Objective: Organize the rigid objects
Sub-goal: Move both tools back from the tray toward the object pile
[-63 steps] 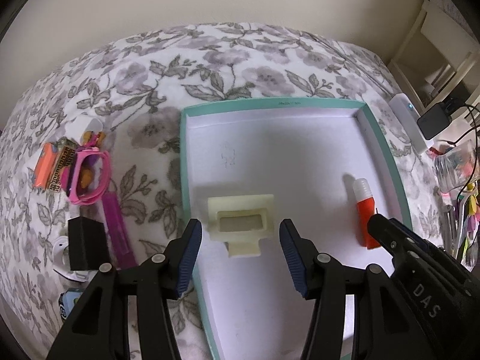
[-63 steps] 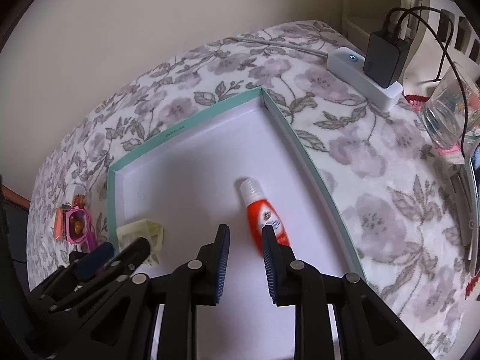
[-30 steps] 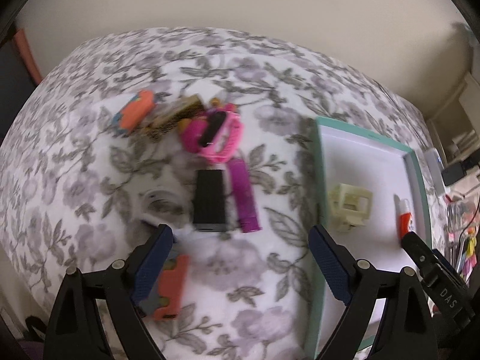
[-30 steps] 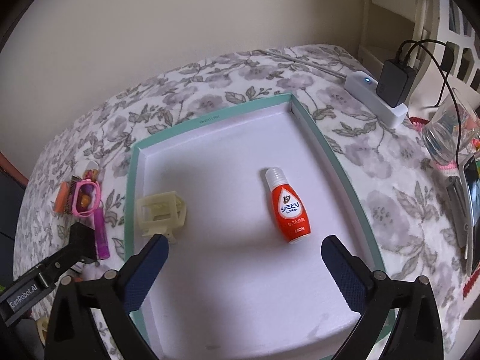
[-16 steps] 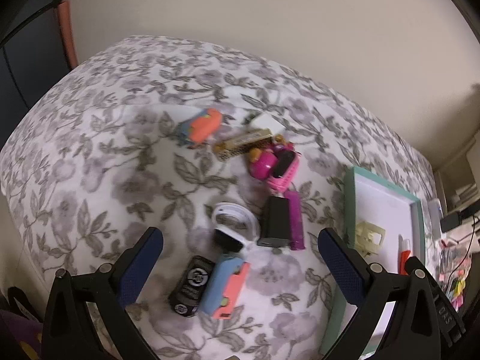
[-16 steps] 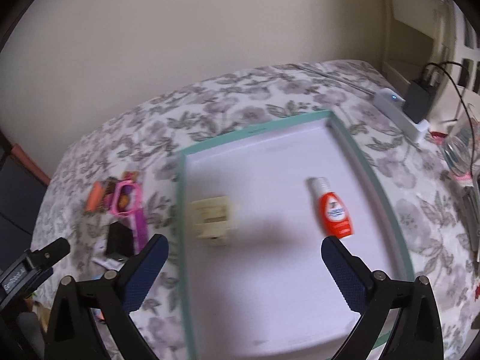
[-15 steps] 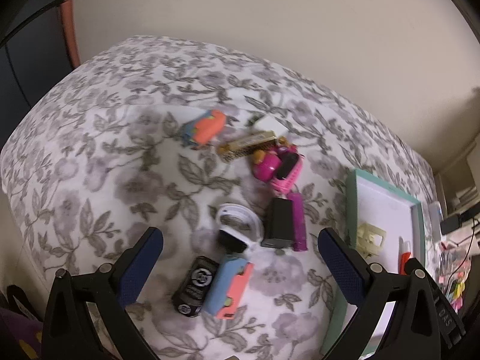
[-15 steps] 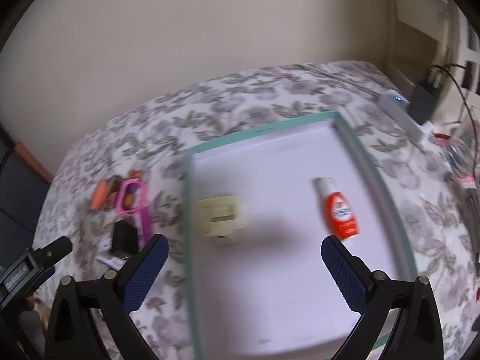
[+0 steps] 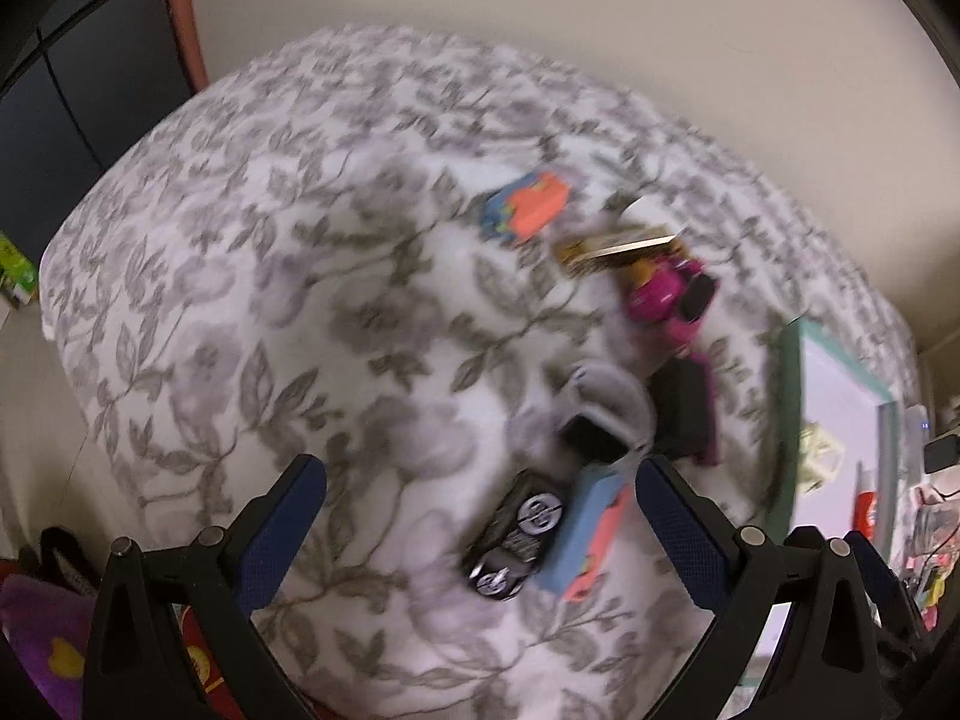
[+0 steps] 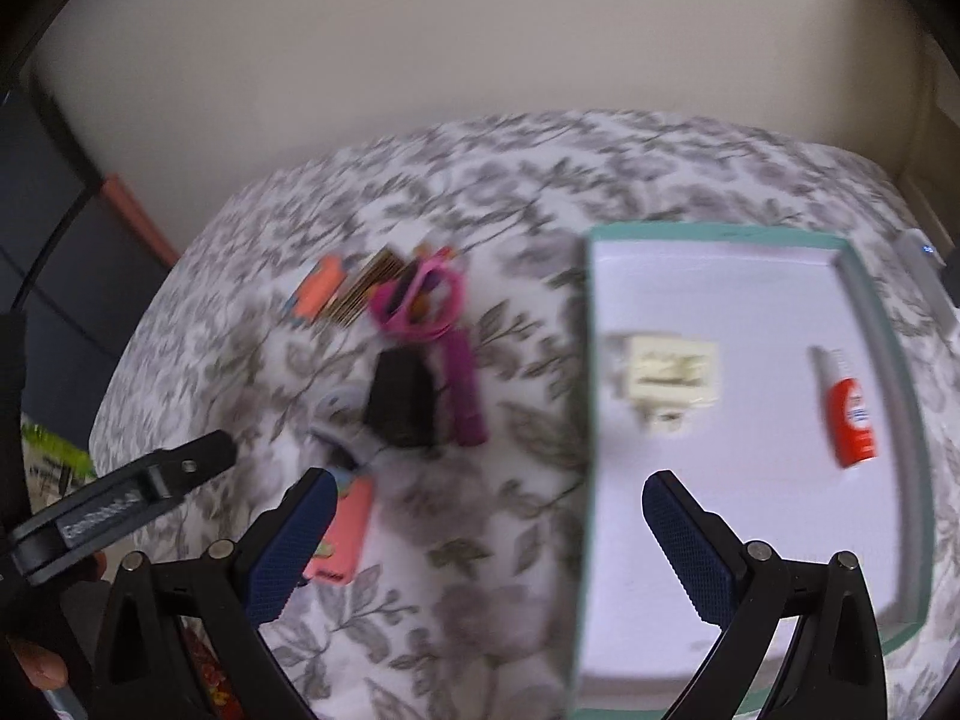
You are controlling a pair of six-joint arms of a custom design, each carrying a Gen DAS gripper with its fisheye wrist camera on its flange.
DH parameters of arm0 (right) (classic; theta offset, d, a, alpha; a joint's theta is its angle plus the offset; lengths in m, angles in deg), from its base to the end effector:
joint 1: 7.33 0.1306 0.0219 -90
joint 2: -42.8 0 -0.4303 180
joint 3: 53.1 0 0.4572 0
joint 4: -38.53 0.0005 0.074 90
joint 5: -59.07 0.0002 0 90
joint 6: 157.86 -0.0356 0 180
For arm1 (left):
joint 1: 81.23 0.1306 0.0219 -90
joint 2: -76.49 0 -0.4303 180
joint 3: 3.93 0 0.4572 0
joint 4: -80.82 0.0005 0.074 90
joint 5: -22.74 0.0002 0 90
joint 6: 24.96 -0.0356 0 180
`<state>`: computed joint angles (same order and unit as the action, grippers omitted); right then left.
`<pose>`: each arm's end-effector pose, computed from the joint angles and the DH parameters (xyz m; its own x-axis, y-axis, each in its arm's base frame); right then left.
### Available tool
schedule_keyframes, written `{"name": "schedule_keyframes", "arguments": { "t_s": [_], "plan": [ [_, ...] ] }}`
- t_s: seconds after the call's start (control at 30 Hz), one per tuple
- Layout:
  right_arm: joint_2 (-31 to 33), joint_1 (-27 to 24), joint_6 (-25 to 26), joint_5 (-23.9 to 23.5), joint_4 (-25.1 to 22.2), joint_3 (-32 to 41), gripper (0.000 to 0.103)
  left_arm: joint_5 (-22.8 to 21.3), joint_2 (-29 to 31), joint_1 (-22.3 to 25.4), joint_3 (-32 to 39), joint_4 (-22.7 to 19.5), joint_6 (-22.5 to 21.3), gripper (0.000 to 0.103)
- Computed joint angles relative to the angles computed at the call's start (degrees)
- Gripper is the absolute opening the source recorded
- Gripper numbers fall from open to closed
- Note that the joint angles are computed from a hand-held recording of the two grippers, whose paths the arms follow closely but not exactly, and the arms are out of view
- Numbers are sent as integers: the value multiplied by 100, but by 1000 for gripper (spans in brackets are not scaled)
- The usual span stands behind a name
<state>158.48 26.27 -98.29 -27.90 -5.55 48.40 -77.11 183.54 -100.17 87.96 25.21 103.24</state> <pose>0.5919 0.3904 0.3131 -0.8789 0.0233 -0.4764 -0.0978 0.9688 0.2277 0.5931 -0.1976 0.3194 -0.8666 -0.3468 -0.3587 -0.3429 0.9362 -0.0767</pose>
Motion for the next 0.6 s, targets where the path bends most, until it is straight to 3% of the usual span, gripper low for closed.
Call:
{"name": "schedule_keyframes", "arguments": {
  "t_s": [0.2,0.6],
  "plan": [
    [325,133,8,-214,-246,298,103,143,239,166,66,-582,316,103],
    [840,306,113,-521,-650,784,103,221,486,370,62,-999,646,103]
  ]
}}
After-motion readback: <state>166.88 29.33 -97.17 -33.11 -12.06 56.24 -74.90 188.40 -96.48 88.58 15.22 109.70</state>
